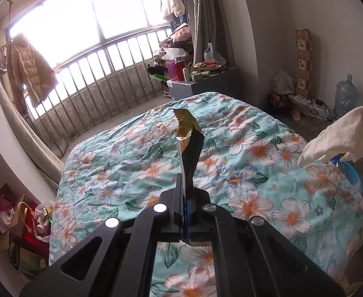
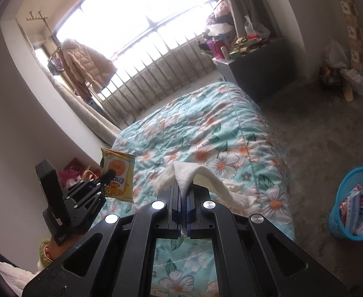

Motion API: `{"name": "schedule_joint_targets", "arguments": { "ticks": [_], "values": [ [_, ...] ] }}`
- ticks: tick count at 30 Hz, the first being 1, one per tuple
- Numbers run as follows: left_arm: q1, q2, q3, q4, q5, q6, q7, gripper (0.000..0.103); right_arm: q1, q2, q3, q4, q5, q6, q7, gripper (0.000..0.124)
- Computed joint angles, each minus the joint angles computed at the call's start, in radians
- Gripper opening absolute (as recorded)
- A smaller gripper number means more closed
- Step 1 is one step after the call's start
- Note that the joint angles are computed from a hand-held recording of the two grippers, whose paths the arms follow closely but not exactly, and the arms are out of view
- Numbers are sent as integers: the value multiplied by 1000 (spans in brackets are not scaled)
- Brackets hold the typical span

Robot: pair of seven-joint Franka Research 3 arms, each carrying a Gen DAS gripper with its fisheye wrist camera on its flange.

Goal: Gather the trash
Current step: 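Carry the snack packet and glove in both tools to the wastebasket, then open both tools to drop the packet and glove into the wastebasket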

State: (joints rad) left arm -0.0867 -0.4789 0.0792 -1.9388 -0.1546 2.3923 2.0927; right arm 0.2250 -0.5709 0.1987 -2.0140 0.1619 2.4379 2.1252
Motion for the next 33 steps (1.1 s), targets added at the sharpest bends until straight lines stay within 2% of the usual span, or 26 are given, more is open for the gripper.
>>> {"name": "schedule_joint_targets", "arguments": {
  "ticks": [4, 8, 12, 14, 17, 21, 23, 27, 30, 33],
  "values": [
    [-12, 5, -5, 13, -10, 1, 5, 2, -26, -29, -1, -17, -21, 4, 16, 1],
    [-50, 23, 3, 52, -65, -22, 29, 2, -83, -81, 10, -40, -66, -4, 56, 1],
    [-115, 82, 23, 158, -210, -132, 74, 2, -164, -157, 24, -76, -124, -25, 120, 1],
    [-127, 115, 13, 208, -273, -188, 88, 2, -210, -209, 24, -107, -147, -40, 160, 1],
    [-153, 191, -12, 315, -373, -321, 106, 2, -267, -277, 13, -155, -163, -62, 212, 1],
    [-168, 283, -84, 426, -429, -475, 114, 2, -330, -381, -26, -263, -153, -70, 278, 1],
    [-169, 320, -130, 461, -430, -524, 114, 2, -353, -431, -57, -337, -123, -57, 314, 1],
    [-181, 477, -239, 611, -411, -688, 28, 2, -403, -528, -108, -496, -60, -31, 379, 1],
    [-211, 631, -326, 757, -328, -784, -77, 2, -430, -554, -148, -582, -19, 7, 391, 2],
    [-283, 815, -393, 945, -209, -874, -167, 2, -445, -552, -202, -650, 33, 52, 381, 2]
  ]
}}
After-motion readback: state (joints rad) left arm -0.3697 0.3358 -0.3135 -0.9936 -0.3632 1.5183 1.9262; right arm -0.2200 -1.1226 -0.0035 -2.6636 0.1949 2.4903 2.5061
